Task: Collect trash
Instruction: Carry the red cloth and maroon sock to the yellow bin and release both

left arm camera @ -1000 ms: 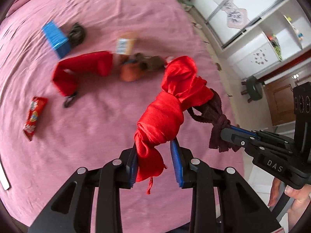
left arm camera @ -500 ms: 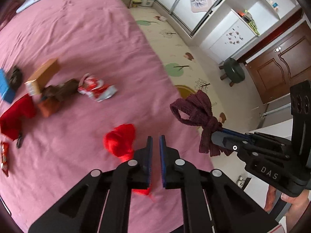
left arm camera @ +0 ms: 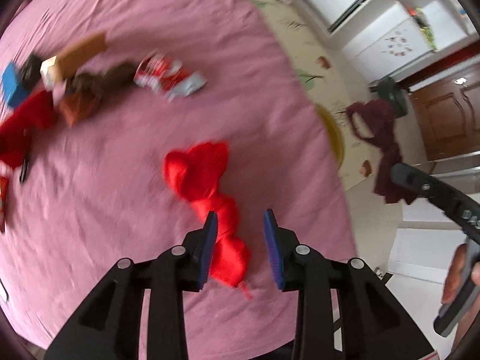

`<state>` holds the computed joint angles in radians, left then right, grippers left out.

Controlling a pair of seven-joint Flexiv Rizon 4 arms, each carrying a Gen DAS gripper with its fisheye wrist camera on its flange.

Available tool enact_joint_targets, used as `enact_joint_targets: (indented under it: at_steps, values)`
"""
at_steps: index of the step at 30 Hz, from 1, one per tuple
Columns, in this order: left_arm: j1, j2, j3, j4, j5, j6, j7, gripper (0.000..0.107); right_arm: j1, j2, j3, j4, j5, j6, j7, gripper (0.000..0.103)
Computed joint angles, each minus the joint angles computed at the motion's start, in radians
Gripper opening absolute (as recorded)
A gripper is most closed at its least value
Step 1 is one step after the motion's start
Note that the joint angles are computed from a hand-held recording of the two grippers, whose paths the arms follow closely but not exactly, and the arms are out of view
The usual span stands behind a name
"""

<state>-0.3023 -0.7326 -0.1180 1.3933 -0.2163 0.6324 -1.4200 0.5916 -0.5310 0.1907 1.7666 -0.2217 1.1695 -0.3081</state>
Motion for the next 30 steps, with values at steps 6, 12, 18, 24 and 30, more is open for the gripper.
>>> enact_joint_targets:
  at_steps: [6, 12, 18, 24, 30]
  values:
    - [-0.015, -0.026, 0.024, 0.013, 0.036, -0.008, -0.042, 0.037, -0.011, -0.062, 0.048, -0.058, 0.044, -0.001, -0.076, 0.011]
    - [-0.018, -0.062, 0.017, -0.011, 0.042, -0.004, -0.053, 0.037, -0.005, -0.078, 0.053, -0.077, 0.071, -0.005, -0.116, 0.011]
    - [-0.042, -0.126, 0.036, -0.090, 0.064, -0.039, -0.104, 0.050, -0.005, -0.081, 0.052, -0.075, 0.091, -0.003, -0.130, 0.011]
    - [-0.061, -0.185, 0.050, -0.186, 0.100, -0.095, -0.126, 0.035, -0.016, -0.084, 0.061, -0.073, 0.112, -0.006, -0.151, 0.011]
    - [-0.058, -0.192, 0.033, -0.227, 0.089, -0.092, -0.120, 0.033, -0.020, -0.080, 0.056, -0.064, 0.124, 0.010, -0.151, 0.011]
